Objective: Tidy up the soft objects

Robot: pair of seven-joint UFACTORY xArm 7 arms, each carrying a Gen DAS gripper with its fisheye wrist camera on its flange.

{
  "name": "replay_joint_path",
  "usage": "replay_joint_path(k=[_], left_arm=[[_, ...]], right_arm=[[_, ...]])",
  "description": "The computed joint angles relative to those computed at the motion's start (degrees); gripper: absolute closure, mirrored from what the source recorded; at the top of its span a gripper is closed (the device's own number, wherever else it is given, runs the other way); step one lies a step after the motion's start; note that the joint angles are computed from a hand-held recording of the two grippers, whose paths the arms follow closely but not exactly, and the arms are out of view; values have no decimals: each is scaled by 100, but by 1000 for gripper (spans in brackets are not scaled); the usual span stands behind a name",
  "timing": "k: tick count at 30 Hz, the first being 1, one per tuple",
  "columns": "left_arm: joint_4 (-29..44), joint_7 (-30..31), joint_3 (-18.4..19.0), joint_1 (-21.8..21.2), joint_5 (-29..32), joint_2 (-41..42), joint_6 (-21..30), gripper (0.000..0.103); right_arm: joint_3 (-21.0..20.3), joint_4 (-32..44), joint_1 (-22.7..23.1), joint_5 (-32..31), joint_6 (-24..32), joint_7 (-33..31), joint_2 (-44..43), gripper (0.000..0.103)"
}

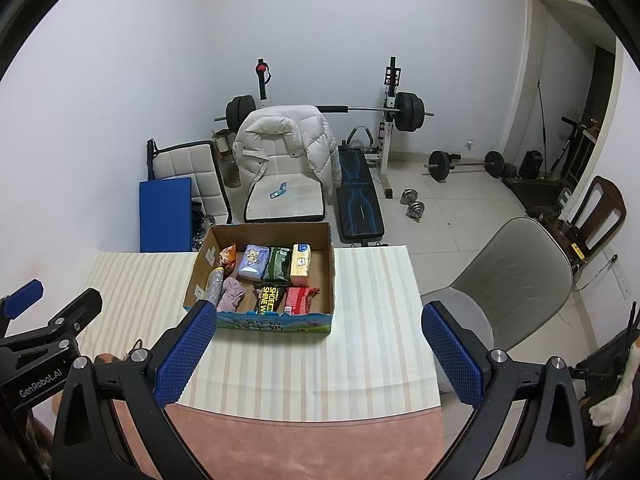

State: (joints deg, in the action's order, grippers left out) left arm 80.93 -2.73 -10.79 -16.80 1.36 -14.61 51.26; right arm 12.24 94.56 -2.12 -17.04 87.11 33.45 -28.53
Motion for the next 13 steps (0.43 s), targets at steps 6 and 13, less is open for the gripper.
replay_joint_path(k=[6,13], left_arm=[[-5,-20,1,1,3,5,-18,0],[-15,-25,17,7,-9,15,-52,0]], right_arm=[[-9,6,-2,-19,-9,-11,12,0],[-17,-44,22,4,-49,-19,10,0]])
